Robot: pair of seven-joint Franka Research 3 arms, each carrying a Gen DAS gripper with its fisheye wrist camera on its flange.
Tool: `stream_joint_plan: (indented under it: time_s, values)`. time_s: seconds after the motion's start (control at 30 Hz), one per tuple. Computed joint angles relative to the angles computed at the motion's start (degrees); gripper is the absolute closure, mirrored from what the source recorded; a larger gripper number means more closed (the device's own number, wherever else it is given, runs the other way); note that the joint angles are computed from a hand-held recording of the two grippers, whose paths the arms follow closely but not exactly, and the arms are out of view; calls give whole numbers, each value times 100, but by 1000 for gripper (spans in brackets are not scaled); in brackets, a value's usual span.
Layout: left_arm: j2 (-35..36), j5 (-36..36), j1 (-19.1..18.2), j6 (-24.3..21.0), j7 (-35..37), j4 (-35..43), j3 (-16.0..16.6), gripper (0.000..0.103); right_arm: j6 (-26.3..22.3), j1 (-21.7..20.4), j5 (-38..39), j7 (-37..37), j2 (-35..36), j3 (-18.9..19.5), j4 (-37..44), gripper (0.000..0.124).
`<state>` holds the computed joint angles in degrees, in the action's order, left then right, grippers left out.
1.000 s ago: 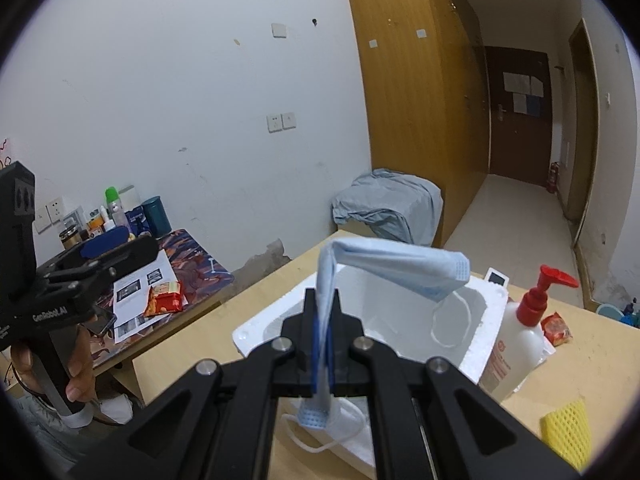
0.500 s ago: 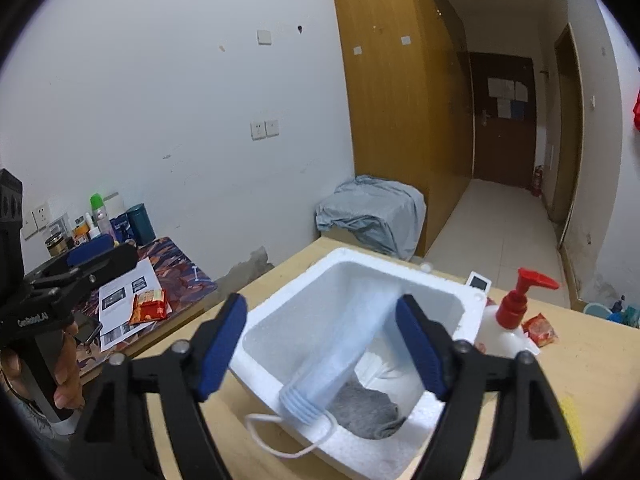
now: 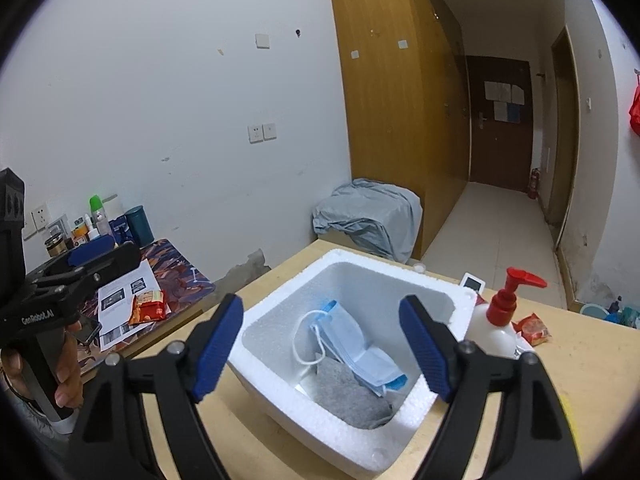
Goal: Organize soft objects
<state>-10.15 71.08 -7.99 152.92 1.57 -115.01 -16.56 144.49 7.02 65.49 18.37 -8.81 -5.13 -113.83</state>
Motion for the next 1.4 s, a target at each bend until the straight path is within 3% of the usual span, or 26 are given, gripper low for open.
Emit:
stream_joint_plan:
  time_s: [0.1,0.6,1.0,1.2,1.4]
  values:
    - [-26,18,-21,-54,0,-11,-30,0,-1,-12,70,-39,-47,-24,-38,25]
    - [-93,133,-178,-11,34,0,-211,0,417,44,217,-256,-694,-204,-623,21]
    - [370,246,-539,246,262,471,-244,0,1446,168,290,-336,-1344,-501,-1247,21]
    - [691,559,-878,160,269,782,-273,0,2316,210,381,-142,-1625,-597,-1564,21]
    - [978,932,-1280,-15,74,1067,-243,0,2831,356,13,151,-1795,-846,-1800,21]
